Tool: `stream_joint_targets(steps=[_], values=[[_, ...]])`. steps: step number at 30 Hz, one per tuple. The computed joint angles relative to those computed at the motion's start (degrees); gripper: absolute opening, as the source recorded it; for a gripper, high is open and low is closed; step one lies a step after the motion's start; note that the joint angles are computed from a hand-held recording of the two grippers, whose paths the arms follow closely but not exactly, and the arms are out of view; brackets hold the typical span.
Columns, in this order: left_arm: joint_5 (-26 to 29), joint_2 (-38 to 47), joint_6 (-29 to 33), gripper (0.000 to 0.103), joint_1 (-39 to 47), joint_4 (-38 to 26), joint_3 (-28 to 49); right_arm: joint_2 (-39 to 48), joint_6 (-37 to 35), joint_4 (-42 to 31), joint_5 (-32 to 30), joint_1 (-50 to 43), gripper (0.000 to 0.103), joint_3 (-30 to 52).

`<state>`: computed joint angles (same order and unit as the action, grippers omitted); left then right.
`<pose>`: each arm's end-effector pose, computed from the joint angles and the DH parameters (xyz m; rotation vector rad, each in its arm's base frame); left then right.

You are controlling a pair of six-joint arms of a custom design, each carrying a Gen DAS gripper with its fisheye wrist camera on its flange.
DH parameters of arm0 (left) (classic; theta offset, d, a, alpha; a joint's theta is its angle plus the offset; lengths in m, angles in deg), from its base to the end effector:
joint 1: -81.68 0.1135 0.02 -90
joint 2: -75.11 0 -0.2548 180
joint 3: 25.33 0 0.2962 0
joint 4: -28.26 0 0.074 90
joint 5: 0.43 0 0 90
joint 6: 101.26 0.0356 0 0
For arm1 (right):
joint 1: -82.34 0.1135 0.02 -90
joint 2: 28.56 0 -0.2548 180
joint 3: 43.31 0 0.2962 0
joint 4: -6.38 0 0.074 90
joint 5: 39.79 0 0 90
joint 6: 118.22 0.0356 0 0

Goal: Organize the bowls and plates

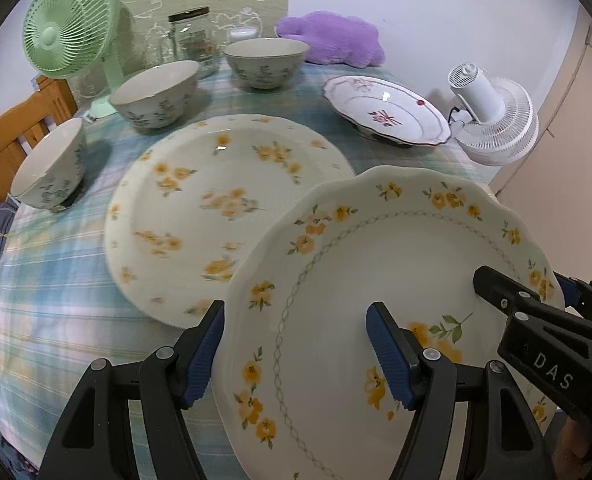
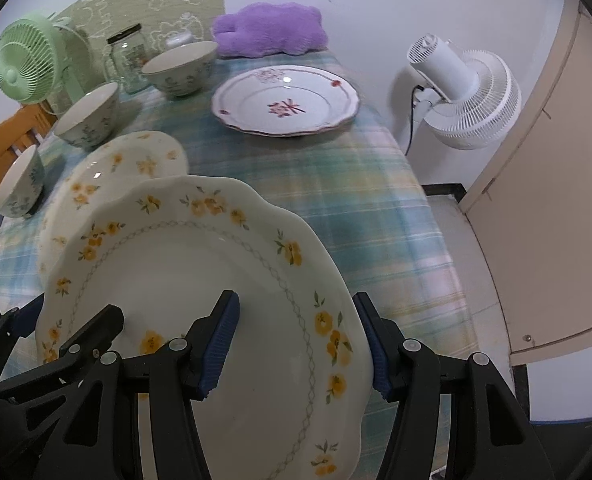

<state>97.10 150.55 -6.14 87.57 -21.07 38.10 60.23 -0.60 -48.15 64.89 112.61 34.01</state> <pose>0.2970 0.0259 0.2026 0.0265 2.6299 -0.1078 0.3060 0.1681 0.2103 0.0113 2.6548 -0.0261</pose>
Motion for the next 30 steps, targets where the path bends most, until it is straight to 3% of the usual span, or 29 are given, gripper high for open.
stream_joint_targets(steps=[13, 22, 30], values=[[-3.41, 4.09, -7.21, 0.071, -10.30, 2.46, 0.36, -2.46, -6.34, 1.78, -2.85, -9.05, 0.061, -5.18], [-4.98, 8.05, -9.69, 0.071, -11.59, 2.20, 2.27, 0.07, -9.33, 2.74, -6.03, -12.35, 0.062, -5.27], [-3.26, 7.83, -8.23, 0.078, -11.73, 2.01, 2.45, 1.66, -9.64, 1.75, -8.25, -13.28, 0.065, -4.14]])
